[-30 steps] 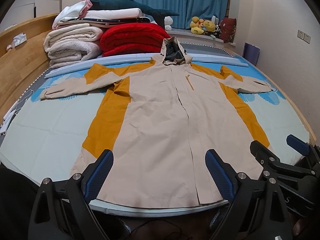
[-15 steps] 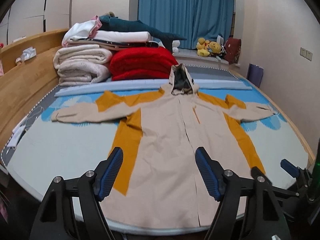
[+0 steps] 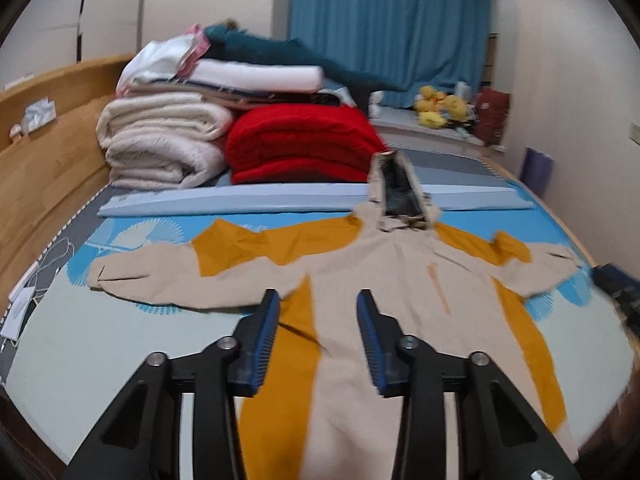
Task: Fold large clothes
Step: 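Grasp the sleeve cuff nearest the left tool and fold it across the jacket body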
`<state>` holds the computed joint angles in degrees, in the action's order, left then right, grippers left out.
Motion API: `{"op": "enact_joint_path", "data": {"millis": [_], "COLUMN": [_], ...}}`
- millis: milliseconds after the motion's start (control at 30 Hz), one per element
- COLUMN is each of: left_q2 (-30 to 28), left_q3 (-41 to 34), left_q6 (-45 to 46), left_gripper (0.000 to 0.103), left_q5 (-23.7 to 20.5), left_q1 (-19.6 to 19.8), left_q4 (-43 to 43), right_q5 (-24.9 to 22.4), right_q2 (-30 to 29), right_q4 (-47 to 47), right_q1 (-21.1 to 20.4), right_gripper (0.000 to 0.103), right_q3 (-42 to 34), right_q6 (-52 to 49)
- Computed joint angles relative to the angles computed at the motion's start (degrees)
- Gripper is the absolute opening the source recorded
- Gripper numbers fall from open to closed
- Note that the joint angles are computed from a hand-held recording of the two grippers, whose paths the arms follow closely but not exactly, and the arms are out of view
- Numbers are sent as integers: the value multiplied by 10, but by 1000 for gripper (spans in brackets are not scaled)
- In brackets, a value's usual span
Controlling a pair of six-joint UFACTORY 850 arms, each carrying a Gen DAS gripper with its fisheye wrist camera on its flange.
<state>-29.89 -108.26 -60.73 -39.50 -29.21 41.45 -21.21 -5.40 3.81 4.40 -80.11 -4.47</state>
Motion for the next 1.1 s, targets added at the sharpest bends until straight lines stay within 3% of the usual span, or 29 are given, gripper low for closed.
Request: {"op": "enact_joint_path", "data": {"millis": [67,267,300,333,400,500,667,767,833,900,1067,1100], "left_q2": [-21,-99,-108,-112,-125,-142,-155,-161,-162,-163,-156,-154], "left_q3": [-17,-75,-79,-77,-78,-83,-72,-62,-52,-43,-7,1], "left_q6": [16,43,46,45,38,32,13,-8,-19,-34,-95,-107], "left_gripper": [26,23,23,23,23,23,23,23,23,28,33,34], "left_q5": [1,-33,-36,-34,-39,-45,-35,-26,-13,-5,29,36], "left_q1": [24,96,107,116,136,157,195,219,237,254,302,311], "left_q4": [-19,-67,-82,-95,-113,-127,-147,-155,-168,-175,-194,-199], "right_q5": [1,24,22,18,-10,-43,-50,-66,-77,-93,-114,-121], "right_q2": [-44,-155,-167,-177,-207,-242,-279,-299,-312,-324,-341,-347], "right_q4": [13,-20,-11,11,62,81,32,37,30,39,58,52], "right_q1": [5,21,21,20,14,11,16,16,18,17,14,14], "right_gripper": [39,40,46,63,77,77,77,64,26,9,12,17], "right_q3": [-51,-166,-176,-182,-205,-240,-279,-304,-317,-330,-346,-353], "right_q6": [-8,9,3,-14,-50,-60,-24,-26,-25,-28,-38,-34]}}
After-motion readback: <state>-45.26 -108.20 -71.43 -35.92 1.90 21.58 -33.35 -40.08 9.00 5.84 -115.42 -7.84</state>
